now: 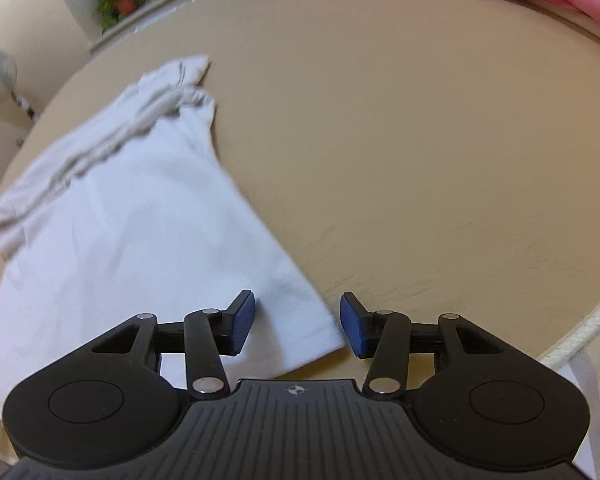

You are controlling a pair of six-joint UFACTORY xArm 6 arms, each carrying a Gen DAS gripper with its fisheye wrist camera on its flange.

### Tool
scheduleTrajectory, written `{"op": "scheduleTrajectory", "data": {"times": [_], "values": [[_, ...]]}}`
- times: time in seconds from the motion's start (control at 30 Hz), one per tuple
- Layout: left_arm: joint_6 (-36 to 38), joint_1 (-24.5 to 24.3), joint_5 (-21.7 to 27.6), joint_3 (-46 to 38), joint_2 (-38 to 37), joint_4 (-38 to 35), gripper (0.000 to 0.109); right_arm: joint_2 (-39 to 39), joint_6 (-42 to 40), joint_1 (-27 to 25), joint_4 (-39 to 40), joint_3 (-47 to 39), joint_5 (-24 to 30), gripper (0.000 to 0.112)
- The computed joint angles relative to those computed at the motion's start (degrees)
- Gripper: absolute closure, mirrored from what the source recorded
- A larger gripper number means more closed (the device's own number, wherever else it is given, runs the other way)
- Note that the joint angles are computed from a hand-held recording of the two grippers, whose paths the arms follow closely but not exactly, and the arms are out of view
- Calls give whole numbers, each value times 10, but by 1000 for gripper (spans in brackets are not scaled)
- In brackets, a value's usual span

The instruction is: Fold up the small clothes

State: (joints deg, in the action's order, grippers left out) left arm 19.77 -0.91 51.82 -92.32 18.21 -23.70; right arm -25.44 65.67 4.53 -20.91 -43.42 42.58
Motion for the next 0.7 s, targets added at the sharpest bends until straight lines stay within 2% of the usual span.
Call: {"op": "scheduleTrajectory", "data": {"times": [0.03, 0.07, 0.1, 0.13, 0.27, 0.4, 0.47, 0.53, 0.57, 0.63, 0.67, 0.7], "values": [[9, -7, -20, 13, -7, 24, 85, -7, -4, 6, -11, 3, 11, 83], [15, -11, -37, 24, -12, 42, 96, -16, -12, 8, -9, 9, 13, 101], [18, -13, -53, 38, -20, 55, 101, -19, -11, 10, -11, 11, 10, 104], [26, -12, -60, 46, -26, 48, 101, -25, -7, 11, -18, 14, 8, 107], [88, -6, -99, 93, -75, 5, 102, -108, 31, 16, -66, 48, -7, 108], [210, 20, -85, 135, -149, -119, 102, -204, 40, 23, -81, 73, -24, 108], [256, 38, -75, 156, -181, -146, 102, -249, 34, 41, -78, 76, 13, 109], [284, 60, -52, 165, -194, -146, 102, -272, 12, 66, -41, 63, 98, 109], [290, 73, -22, 159, -189, -139, 102, -276, -5, 74, -13, 59, 140, 109], [278, 90, 58, 127, -157, -99, 99, -268, -45, 77, 45, 67, 188, 108], [251, 87, 66, 117, -146, -64, 99, -252, -48, 78, 54, 64, 206, 107], [228, 80, 51, 115, -140, -39, 98, -240, -33, 78, 40, 58, 218, 107]]}}
